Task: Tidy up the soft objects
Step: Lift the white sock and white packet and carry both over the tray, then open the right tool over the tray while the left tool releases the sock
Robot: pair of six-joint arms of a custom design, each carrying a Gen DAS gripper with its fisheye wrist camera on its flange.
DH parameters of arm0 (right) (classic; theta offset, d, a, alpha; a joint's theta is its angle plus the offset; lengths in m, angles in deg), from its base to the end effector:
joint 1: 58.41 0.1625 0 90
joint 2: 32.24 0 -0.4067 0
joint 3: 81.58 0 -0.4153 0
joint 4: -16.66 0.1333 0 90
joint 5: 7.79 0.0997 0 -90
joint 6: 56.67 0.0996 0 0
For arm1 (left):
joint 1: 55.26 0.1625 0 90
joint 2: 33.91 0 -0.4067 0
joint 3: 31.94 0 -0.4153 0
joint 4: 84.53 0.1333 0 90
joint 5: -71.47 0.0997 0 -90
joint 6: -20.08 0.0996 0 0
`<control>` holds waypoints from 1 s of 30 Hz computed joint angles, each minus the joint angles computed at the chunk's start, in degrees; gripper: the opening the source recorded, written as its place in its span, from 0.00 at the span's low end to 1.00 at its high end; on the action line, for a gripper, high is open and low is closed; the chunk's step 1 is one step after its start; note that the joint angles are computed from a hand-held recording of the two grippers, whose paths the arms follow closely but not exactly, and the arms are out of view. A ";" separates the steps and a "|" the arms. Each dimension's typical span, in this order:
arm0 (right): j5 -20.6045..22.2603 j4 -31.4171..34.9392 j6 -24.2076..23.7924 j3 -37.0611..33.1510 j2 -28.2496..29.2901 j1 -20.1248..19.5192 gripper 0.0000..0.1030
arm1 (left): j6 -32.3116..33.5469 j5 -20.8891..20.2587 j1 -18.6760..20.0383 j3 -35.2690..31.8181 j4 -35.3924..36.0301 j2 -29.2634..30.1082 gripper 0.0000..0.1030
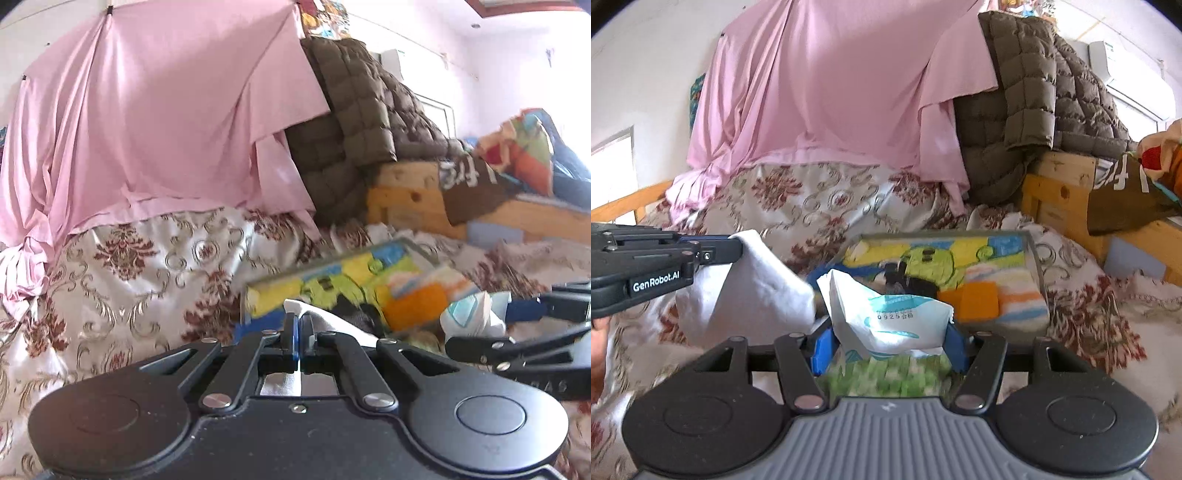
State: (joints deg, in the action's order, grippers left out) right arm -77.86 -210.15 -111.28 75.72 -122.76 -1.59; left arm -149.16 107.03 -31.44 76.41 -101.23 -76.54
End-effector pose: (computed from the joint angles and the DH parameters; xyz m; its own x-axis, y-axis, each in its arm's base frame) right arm -0.0144 -0.3276 0.2492 -0.7096 -0.0904 0.6988 -0.6761 0.3664 -0.6392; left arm -0.3093 -0.3708 -0.0497 -0.5813 0.3679 -0.7258 0.8135 0.2404 -0.5296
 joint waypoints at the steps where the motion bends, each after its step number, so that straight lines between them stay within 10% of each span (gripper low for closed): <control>1: -0.53 -0.33 1.01 -1.67 1.42 1.06 0.62 | 1.36 0.52 0.81 -0.89 -0.82 0.11 0.00; 14: -11.68 4.55 13.31 -23.96 15.23 8.99 0.62 | 10.92 8.77 12.76 -23.31 -2.11 10.42 0.00; 30: -19.49 6.77 15.68 -29.58 20.47 10.41 0.70 | -9.47 11.33 19.28 -43.68 26.28 23.87 0.01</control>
State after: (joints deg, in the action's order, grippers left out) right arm -97.34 -203.39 -95.60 46.13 -102.29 8.83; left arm -158.64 118.36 -12.16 32.72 -74.95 -52.67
